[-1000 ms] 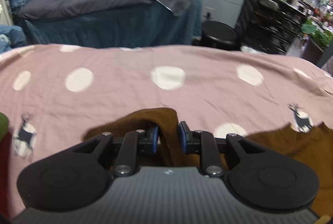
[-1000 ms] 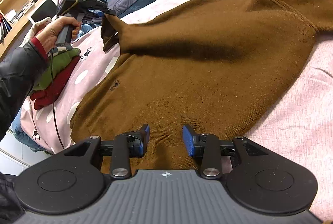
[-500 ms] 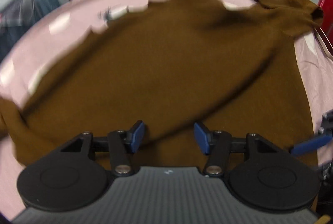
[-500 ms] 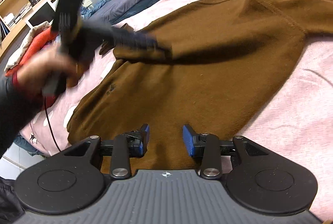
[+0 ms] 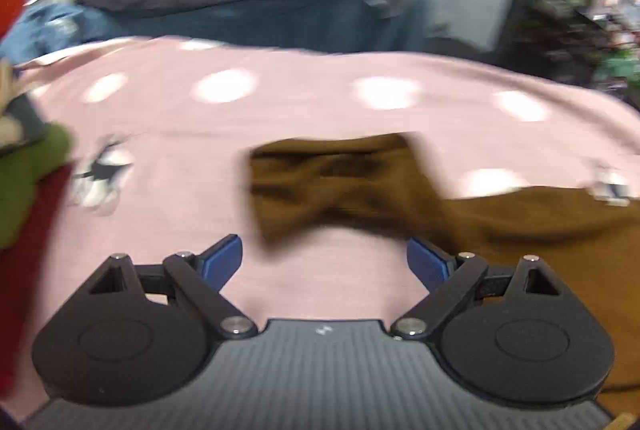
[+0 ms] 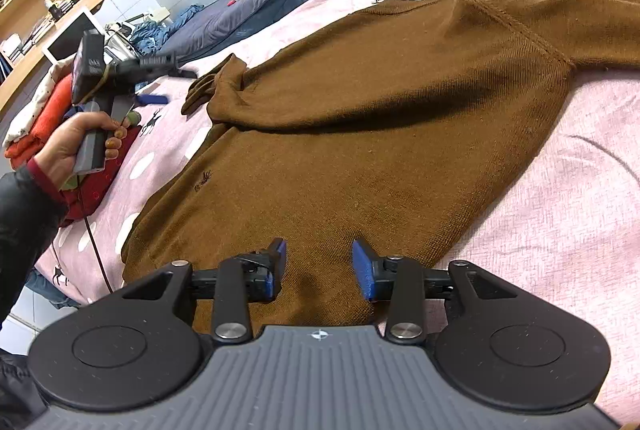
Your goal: Fold small clothes
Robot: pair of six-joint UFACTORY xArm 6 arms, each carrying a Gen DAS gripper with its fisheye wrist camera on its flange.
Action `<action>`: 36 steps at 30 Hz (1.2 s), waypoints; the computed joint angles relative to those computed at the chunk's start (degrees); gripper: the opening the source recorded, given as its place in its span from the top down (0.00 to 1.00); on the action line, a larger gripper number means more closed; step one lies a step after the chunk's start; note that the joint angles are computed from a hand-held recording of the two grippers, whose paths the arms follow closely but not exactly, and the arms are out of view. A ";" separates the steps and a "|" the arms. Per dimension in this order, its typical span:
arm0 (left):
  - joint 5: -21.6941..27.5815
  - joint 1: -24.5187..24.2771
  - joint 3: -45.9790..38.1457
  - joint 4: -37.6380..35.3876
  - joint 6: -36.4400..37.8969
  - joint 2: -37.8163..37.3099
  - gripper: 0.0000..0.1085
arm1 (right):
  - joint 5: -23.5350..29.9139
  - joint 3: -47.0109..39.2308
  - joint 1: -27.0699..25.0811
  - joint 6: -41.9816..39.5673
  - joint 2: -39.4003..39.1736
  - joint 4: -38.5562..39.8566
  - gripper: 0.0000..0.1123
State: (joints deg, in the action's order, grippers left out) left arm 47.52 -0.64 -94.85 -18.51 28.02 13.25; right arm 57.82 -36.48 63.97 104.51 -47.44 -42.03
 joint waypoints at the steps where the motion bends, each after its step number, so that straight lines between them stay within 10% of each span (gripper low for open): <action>1: 1.95 0.70 -3.37 1.12 -2.17 2.69 0.17 | 0.00 -0.07 -0.09 -0.25 0.06 0.16 0.42; 10: -0.48 0.40 -12.17 4.47 -12.87 13.65 0.20 | 2.40 -3.44 -0.09 -1.46 2.98 0.53 0.34; 12: -4.51 -0.53 -11.71 5.84 -13.10 14.41 0.36 | 2.34 -4.00 -0.24 -2.34 3.59 1.27 0.29; 14: -2.33 -0.88 -15.60 2.12 -9.80 16.55 0.88 | 2.71 -4.37 -0.11 -2.70 4.09 1.62 0.28; 15: 0.75 -0.65 -18.46 -0.51 -8.60 17.71 0.93 | 2.65 -4.40 -0.18 -2.84 4.20 1.89 0.28; 24: 5.28 -2.81 -26.17 -19.31 -1.48 13.25 0.93 | 0.61 -3.55 -1.56 -2.64 4.24 1.72 0.28; 31: 22.61 -9.14 1.09 -39.71 30.24 -15.10 0.89 | 1.02 -3.22 -0.65 -0.72 3.92 0.58 0.28; 33: 27.18 -10.70 9.28 -38.96 35.38 -22.39 0.78 | 1.76 -3.09 0.03 0.32 3.59 0.13 0.28; 35: 29.46 -12.26 15.17 -35.05 36.33 -26.92 0.33 | 2.80 -2.81 0.84 1.44 2.91 -0.42 0.28; 36: 28.13 -13.01 18.52 -33.16 36.16 -28.96 0.27 | 3.35 -2.75 1.20 1.91 2.64 -0.62 0.28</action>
State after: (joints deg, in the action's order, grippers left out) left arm 75.65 -13.65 -76.33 -51.67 64.18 -15.71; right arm 61.17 -39.22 65.17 106.42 -44.80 -42.65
